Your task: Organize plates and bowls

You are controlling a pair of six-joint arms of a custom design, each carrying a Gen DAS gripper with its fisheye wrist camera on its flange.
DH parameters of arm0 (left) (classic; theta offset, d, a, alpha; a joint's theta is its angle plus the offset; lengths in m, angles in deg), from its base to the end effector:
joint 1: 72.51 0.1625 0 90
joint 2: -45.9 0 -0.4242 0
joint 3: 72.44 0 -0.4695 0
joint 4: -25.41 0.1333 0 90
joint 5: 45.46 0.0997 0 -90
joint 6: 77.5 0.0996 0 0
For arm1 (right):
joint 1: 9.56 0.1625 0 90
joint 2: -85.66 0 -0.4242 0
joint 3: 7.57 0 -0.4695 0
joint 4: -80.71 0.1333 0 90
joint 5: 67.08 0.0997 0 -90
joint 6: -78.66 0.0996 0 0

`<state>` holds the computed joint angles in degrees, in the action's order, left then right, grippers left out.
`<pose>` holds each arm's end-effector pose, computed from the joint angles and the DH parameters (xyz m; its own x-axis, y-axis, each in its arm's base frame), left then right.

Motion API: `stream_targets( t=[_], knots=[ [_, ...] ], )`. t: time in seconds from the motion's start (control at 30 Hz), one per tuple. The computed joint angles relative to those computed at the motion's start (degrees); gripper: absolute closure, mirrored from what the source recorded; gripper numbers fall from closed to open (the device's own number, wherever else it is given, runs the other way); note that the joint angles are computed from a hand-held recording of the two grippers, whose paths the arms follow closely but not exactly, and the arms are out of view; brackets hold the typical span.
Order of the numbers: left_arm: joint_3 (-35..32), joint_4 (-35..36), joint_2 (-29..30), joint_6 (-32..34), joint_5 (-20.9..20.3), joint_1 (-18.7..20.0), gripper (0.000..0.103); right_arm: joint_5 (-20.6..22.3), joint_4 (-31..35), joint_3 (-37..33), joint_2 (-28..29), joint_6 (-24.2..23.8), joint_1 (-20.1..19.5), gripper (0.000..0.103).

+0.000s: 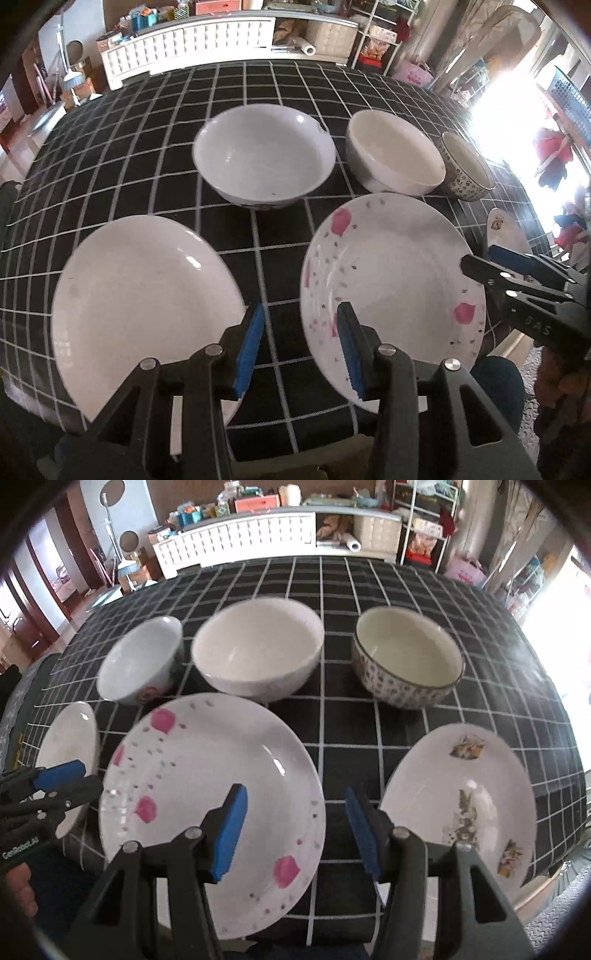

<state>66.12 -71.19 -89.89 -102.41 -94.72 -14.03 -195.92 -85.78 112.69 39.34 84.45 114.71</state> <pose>0.0282 -0.3333 0.3670 -0.8262 -0.0327 -0.5625 0.1915 0.9226 -0.3349 0.3547 -0.3947 -0.0550 -0.7128 -0.3301 0.6188 -0.4931 0.8633 -0.1075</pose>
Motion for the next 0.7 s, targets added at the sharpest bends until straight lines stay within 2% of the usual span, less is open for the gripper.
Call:
stream_targets(
  t=[0.17,0.33,0.4,0.53,0.63,0.7],
  knots=[
    [0.02,-1.68,2.59,2.07,-1.15,1.58,0.076,0.63,1.08,-0.4,1.12,0.35,-0.83,0.064],
    [0.45,-1.48,3.7,2.43,-1.08,2.18,0.094,-1.23,0.84,-0.02,1.15,1.19,-0.46,0.078],
    [0.78,-1.72,3.43,2.7,-0.9,2.08,0.094,-1.34,1.95,-0.13,1.07,1.58,-0.55,0.081],
    [1.19,-3.5,3.2,3.24,-2.07,3.04,0.094,-0.52,2.18,-0.04,1.09,2.33,-1.14,0.081],
    [1.67,-3.06,3.02,2.93,-1.28,2.34,0.094,-0.45,2.09,0.11,0.95,2.73,-1.27,0.081],
    [1.71,-2.79,2.89,2.75,-1.14,2.11,0.094,0.36,2.42,0.48,0.41,4.91,-1.41,0.081]
  ],
)
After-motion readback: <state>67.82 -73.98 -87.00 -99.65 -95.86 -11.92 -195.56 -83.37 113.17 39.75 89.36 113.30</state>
